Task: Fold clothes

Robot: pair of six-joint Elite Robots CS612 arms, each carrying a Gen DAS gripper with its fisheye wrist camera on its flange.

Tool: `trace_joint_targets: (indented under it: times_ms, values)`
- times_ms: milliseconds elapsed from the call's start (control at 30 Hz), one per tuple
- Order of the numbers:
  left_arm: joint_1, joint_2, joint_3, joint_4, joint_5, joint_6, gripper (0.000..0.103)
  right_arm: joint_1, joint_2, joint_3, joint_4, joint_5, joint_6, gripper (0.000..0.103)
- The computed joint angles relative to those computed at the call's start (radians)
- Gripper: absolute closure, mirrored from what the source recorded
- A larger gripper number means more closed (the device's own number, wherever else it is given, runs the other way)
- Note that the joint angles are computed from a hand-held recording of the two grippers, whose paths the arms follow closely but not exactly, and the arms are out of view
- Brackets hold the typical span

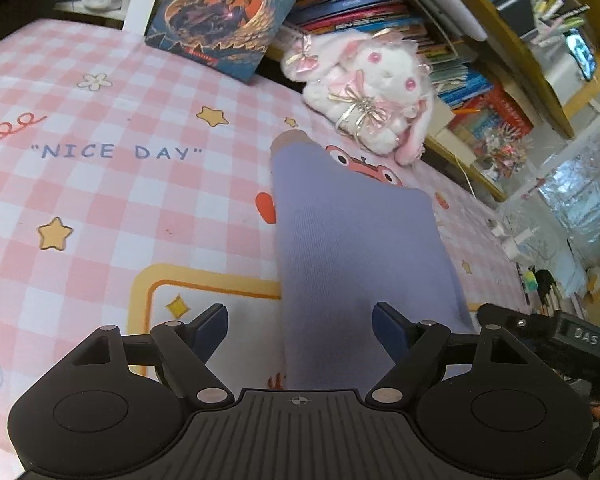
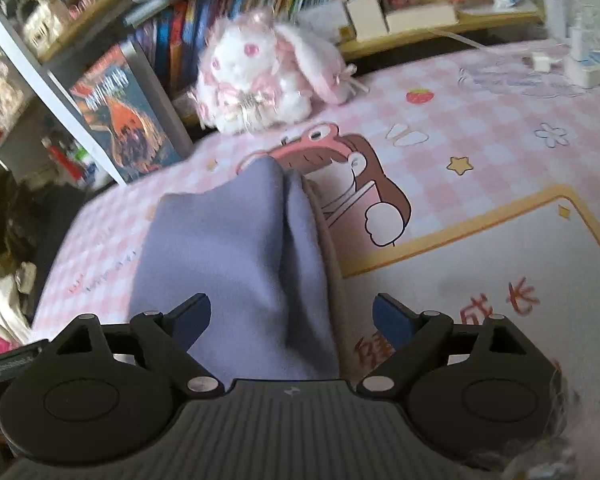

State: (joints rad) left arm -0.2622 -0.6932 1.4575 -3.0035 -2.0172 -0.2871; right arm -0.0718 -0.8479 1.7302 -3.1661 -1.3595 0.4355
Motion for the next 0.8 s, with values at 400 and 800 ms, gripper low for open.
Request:
trace_joint_targets:
  times_ms: [400,800]
  values:
    - [-0.008,0.045,-0.077,0.083,-0.043,-0.084,0.022,-0.032,0.056,-0.061,0.089,0.170,0.044,0.041]
    - [-0.050,0.005,-0.046,0.066,0.064,0.075,0.061,-0.018,0.054,-0.059,0.040,0.135,-0.077,0.075]
